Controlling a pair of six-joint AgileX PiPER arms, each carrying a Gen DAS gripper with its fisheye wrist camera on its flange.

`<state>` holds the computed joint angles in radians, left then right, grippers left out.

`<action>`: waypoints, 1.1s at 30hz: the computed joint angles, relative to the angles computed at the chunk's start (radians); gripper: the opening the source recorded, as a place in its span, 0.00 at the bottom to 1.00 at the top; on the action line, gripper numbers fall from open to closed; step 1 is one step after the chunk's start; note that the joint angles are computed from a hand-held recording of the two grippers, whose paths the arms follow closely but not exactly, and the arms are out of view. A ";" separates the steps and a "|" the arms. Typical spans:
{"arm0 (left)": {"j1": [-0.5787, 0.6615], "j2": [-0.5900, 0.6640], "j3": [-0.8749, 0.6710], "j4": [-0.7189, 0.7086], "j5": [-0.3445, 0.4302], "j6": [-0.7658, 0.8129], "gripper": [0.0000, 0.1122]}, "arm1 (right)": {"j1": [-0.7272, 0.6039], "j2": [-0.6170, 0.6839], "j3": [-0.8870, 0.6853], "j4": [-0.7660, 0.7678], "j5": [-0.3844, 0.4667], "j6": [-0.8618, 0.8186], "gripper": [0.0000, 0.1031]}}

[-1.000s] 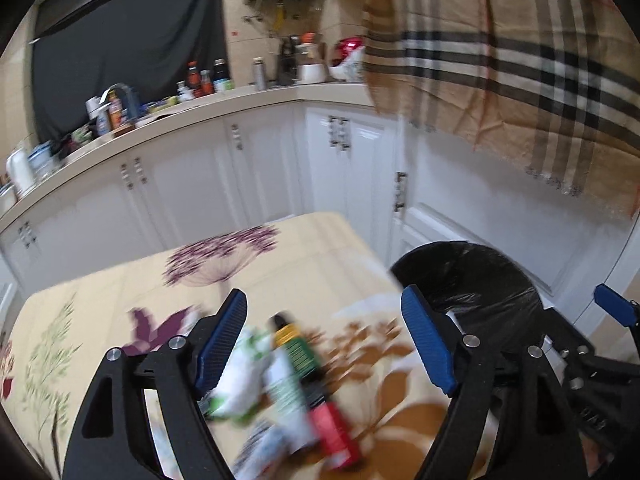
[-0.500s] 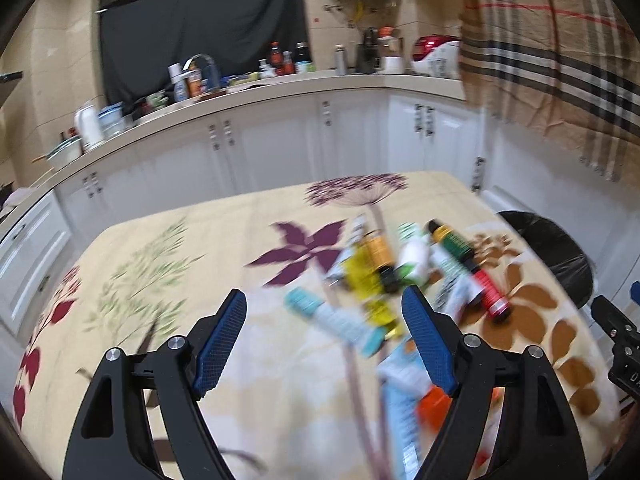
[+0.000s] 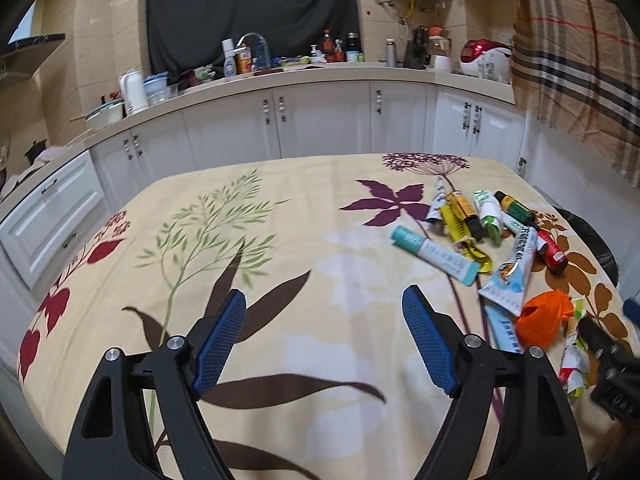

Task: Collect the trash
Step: 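Return both tools to the table and grasp the yellow-white wrapper with the right tool, then grasp the light blue tube with the left tool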

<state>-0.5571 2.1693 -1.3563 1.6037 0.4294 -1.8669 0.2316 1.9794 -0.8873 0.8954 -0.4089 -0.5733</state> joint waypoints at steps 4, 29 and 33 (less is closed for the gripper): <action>0.013 -0.007 0.032 0.051 -0.018 -0.065 0.69 | 0.017 0.034 -0.020 0.075 0.014 -0.087 0.79; -0.085 -0.021 0.049 0.070 -0.074 -0.093 0.69 | -0.074 -0.035 0.122 -0.386 -0.017 0.325 0.16; -0.102 -0.030 0.056 0.092 -0.086 -0.125 0.69 | -0.091 -0.051 0.148 -0.441 -0.045 0.380 0.16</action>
<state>-0.6593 2.1393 -1.3000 1.6955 0.3435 -1.9924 0.1405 1.9279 -0.7390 0.4547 -0.4537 -0.1933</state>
